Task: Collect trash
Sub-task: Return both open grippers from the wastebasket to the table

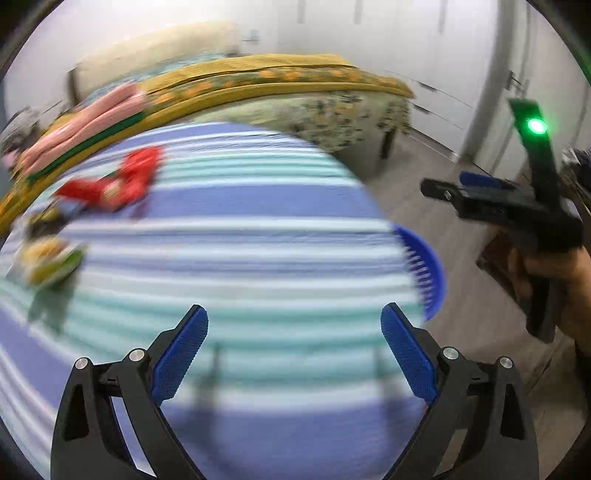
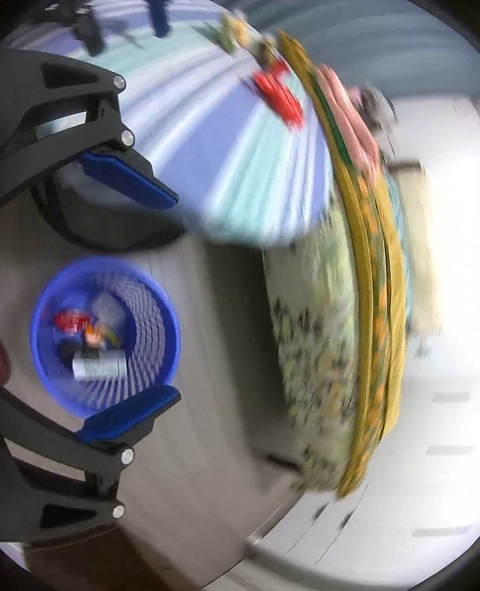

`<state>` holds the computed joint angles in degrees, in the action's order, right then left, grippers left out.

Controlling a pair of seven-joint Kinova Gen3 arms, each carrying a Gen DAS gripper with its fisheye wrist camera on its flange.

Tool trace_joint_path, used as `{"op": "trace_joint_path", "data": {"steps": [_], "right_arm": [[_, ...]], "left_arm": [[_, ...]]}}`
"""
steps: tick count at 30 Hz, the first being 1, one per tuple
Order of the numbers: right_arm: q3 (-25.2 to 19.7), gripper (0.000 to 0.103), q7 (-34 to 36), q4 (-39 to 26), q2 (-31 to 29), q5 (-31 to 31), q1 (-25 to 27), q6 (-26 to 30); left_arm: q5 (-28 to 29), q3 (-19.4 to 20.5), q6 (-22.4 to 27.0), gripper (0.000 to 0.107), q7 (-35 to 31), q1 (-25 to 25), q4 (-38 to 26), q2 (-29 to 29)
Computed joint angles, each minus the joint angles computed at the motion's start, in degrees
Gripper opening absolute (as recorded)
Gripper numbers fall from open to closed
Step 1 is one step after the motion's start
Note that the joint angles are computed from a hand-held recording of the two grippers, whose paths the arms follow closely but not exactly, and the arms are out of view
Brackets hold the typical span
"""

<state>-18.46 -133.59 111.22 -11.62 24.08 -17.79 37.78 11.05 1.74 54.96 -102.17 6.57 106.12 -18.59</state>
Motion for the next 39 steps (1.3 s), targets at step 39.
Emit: {"op": "trace_joint_path", "data": {"steps": [39], "right_arm": [[5.5,0.098,-2.6,-23.4,22.4,3.9,-29.5,12.6]], "left_arm": [[11.2,-18.7,10.6,0.097,-28.7,-14.9,-19.0,9.5]]}}
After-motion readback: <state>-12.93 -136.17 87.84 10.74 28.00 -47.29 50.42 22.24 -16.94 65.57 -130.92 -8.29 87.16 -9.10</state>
